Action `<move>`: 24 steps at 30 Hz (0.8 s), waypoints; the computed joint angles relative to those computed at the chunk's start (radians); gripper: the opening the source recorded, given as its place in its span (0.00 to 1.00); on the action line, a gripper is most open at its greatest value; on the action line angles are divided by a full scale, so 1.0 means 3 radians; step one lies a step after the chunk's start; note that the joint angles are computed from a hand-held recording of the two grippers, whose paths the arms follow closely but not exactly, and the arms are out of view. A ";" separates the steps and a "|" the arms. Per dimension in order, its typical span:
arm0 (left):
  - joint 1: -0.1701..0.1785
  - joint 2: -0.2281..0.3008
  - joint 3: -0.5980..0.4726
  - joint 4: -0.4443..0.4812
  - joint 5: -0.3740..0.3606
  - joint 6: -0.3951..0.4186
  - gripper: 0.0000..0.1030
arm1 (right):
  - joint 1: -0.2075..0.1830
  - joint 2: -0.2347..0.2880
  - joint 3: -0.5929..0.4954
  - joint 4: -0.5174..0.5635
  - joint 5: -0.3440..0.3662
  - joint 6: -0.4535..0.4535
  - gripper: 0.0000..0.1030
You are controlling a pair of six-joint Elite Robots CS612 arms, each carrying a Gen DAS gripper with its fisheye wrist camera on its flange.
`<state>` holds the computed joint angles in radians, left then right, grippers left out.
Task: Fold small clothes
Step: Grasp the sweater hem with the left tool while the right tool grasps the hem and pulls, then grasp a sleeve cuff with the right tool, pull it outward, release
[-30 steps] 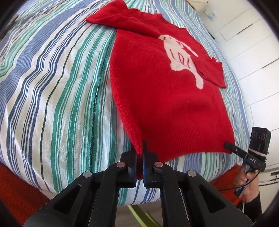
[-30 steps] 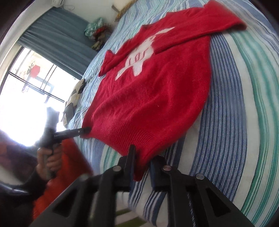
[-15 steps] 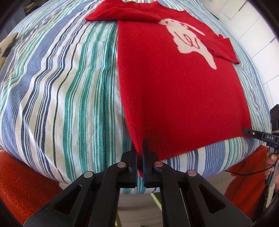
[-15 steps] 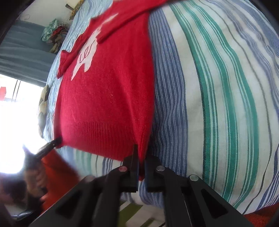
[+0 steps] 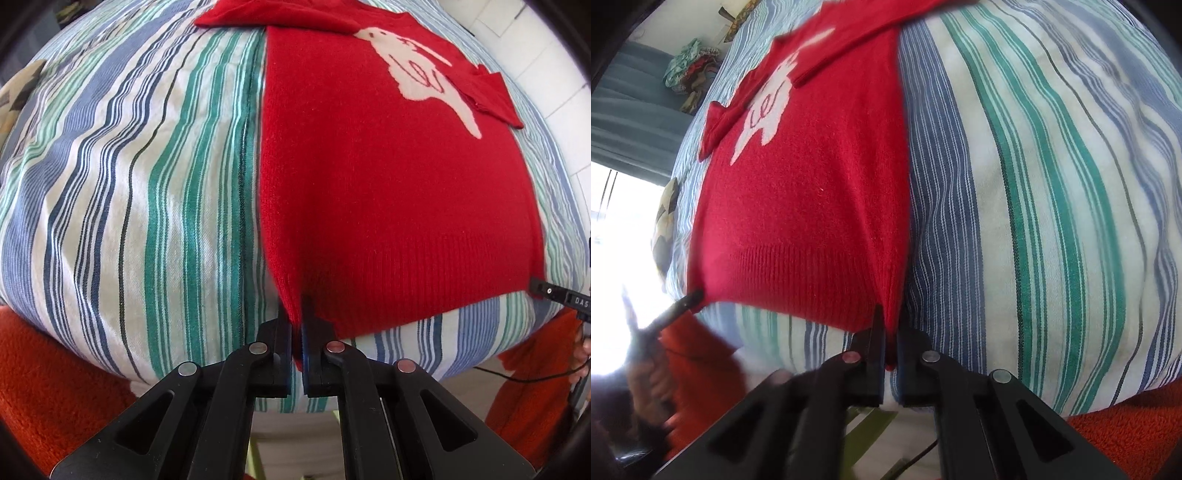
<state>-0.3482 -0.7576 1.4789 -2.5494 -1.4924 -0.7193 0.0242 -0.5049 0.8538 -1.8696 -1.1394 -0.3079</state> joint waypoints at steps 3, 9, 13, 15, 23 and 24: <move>-0.0074 -0.0003 -0.0007 0.0070 0.0265 0.0043 0.03 | 0.0048 -0.0020 0.0087 -0.0240 -0.0179 -0.0060 0.03; -0.0205 -0.0026 0.0010 0.0168 0.0748 0.0108 0.24 | 0.0079 -0.0179 0.0448 -0.0846 -0.0323 -0.0127 0.05; -0.0258 -0.0087 -0.0035 0.0590 0.0971 0.0039 0.91 | 0.0076 -0.0277 0.0599 -0.0992 -0.0354 -0.0227 0.35; -0.0235 -0.0168 0.0055 0.0534 0.0838 0.0023 0.86 | 0.0044 -0.0305 0.0587 -0.0839 -0.0309 -0.0247 0.56; -0.0195 -0.0396 0.0322 0.0132 0.1299 -0.0544 0.86 | 0.0107 -0.0290 0.0321 -0.1635 -0.0949 -0.0736 0.58; -0.0185 -0.0394 0.0308 0.0097 0.1286 -0.0594 0.86 | 0.0124 -0.0221 0.0169 -0.1634 -0.0795 -0.0845 0.58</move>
